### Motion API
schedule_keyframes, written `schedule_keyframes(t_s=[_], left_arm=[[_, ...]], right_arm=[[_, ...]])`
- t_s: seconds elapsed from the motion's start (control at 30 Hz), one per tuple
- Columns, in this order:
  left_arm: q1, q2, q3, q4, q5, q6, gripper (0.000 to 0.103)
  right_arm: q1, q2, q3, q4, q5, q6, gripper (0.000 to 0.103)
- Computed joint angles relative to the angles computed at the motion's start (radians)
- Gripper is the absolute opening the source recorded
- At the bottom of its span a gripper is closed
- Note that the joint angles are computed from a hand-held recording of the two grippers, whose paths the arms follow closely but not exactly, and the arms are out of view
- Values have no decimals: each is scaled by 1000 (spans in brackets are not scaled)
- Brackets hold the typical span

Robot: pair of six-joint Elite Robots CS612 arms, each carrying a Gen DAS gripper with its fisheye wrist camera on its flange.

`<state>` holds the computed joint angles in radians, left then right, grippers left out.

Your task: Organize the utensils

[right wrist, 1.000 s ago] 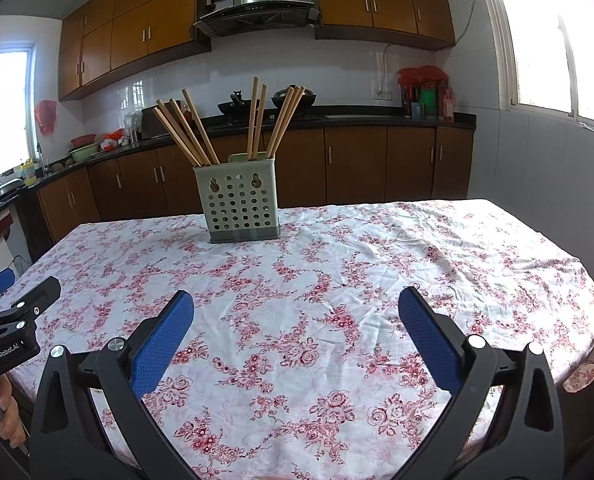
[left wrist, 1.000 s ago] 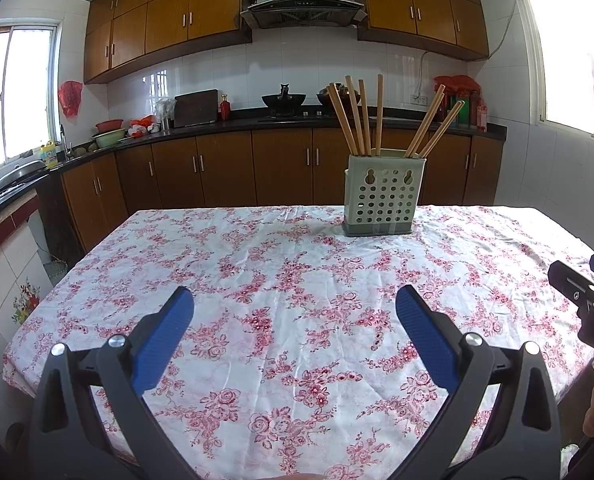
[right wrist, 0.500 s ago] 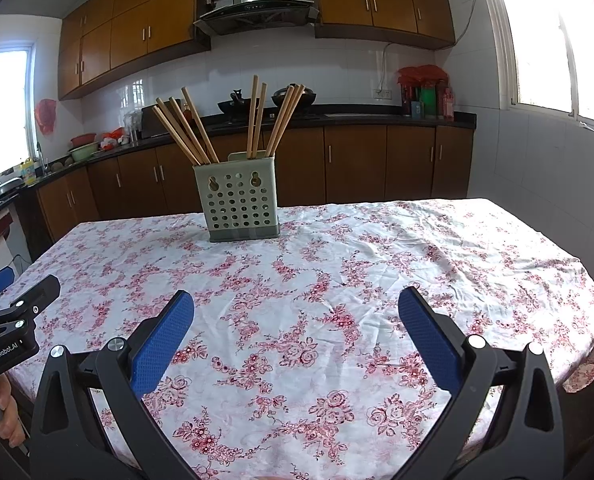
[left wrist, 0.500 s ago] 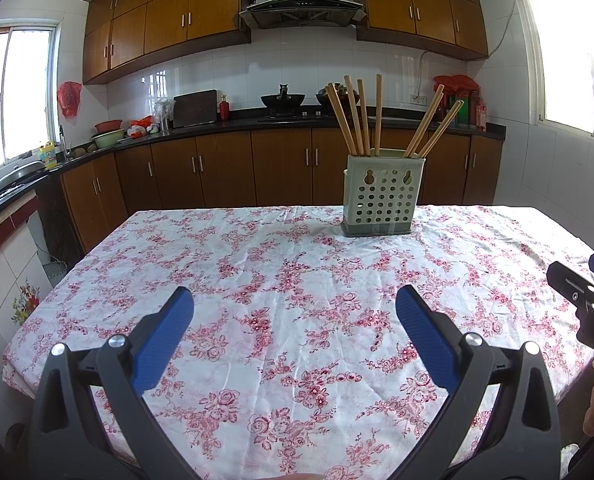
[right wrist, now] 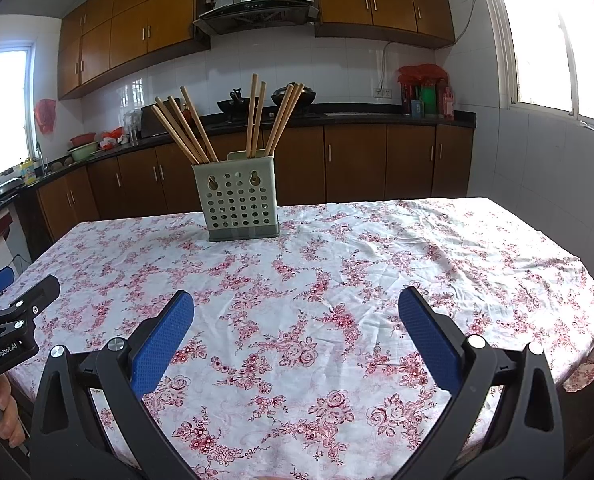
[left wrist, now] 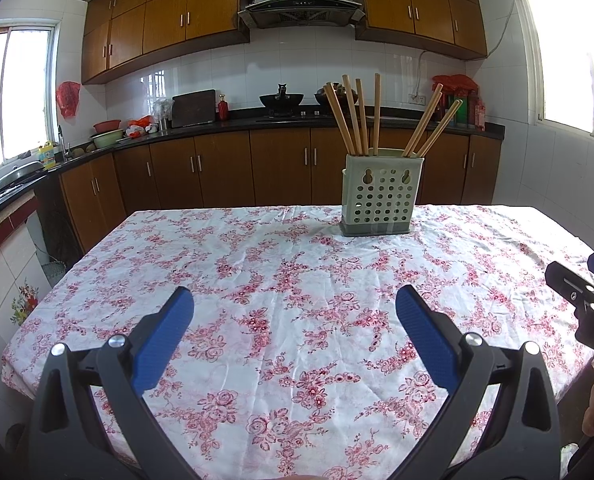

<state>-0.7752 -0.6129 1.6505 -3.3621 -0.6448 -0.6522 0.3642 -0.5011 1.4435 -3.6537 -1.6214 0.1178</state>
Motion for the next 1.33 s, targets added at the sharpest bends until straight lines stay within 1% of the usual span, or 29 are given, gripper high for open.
schedule_keyframes(t_s=[0.9,1.0,1.33], left_arm=[[1,3,-2,-3,-1,7,99],[2,8,-3,-15,1,18,99],[3,6,1,-12,-7,12,99]], right_arm=[[-2,-1,1,2,2,1,101],[-2,-2,2,2,2,2,101],[-3,-1,3,2,3,3,101]])
